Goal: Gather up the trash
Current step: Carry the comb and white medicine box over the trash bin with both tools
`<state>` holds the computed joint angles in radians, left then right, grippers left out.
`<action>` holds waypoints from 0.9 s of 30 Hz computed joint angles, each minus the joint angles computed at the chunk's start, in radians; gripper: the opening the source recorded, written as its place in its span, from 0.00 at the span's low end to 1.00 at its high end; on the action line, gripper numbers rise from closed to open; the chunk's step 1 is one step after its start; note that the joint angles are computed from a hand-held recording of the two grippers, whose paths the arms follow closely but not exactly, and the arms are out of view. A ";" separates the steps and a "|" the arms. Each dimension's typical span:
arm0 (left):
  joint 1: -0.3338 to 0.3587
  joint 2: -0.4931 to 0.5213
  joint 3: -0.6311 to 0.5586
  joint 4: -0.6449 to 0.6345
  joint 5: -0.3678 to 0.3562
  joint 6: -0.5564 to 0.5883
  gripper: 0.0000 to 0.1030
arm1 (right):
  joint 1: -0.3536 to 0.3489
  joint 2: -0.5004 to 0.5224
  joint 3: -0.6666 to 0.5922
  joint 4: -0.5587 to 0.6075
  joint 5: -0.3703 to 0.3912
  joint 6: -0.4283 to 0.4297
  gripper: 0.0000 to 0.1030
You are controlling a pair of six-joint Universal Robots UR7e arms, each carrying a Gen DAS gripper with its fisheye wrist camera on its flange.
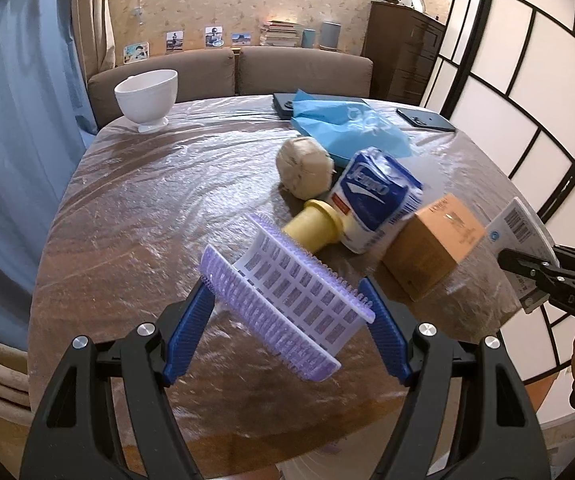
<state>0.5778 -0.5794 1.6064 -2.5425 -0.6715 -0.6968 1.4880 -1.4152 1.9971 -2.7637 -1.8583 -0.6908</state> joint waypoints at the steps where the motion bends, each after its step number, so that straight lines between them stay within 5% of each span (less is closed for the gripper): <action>1: -0.002 0.001 0.001 -0.001 -0.004 -0.002 0.73 | 0.000 -0.003 0.004 0.004 0.000 0.000 0.18; 27: -0.070 0.029 0.018 0.017 -0.094 -0.021 0.73 | -0.016 -0.132 0.119 0.091 0.009 -0.021 0.18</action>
